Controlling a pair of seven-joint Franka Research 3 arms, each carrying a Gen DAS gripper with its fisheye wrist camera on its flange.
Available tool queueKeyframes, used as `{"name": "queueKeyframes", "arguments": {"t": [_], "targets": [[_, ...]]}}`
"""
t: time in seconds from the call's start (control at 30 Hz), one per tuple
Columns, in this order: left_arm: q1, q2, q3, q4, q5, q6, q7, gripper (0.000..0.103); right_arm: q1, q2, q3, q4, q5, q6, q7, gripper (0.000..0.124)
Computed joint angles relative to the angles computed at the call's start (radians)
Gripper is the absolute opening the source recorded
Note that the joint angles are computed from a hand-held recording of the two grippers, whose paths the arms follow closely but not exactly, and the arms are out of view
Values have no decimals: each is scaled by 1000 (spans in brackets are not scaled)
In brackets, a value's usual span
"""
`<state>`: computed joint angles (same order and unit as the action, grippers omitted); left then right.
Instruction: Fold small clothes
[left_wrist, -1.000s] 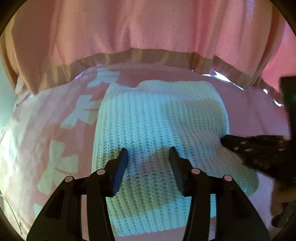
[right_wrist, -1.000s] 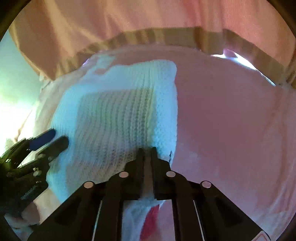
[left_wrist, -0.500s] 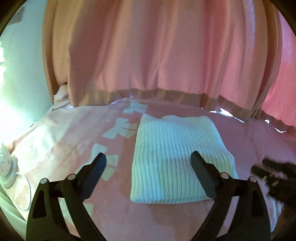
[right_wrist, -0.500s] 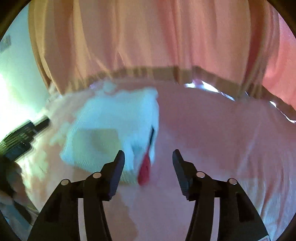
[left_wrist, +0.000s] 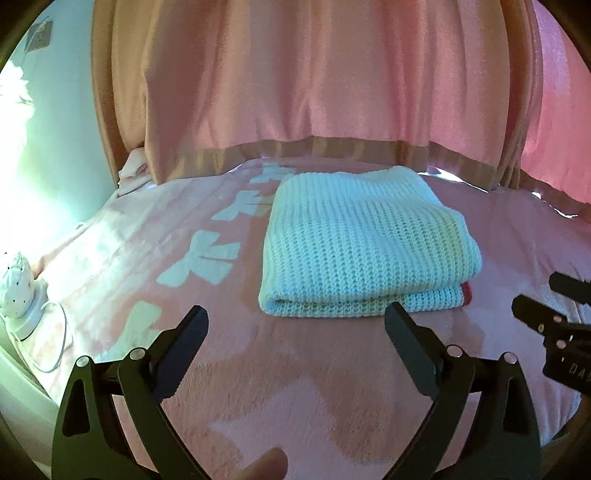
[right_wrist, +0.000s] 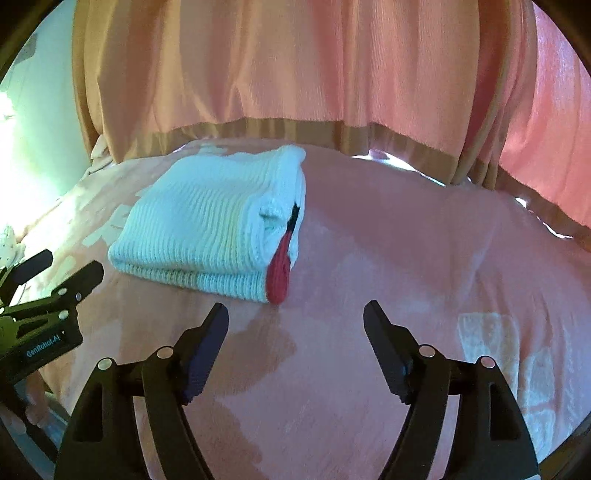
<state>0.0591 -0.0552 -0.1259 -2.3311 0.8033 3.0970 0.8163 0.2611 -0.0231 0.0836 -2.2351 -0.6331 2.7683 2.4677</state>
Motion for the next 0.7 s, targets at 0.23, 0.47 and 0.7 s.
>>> {"name": "queueKeyframes", "arguments": {"t": [0.23, 0.47, 0.7], "targets": [[7, 6, 2, 8, 26, -16, -59, 94, 4, 2, 3, -4, -14, -4, 19, 73], [6, 3, 7, 10, 77, -11, -109, 94, 7, 8, -2, -7, -5, 4, 24, 73], [2, 4, 4, 8, 80, -4, -95, 94, 8, 11, -3, -10, 3, -1, 40, 73]]}}
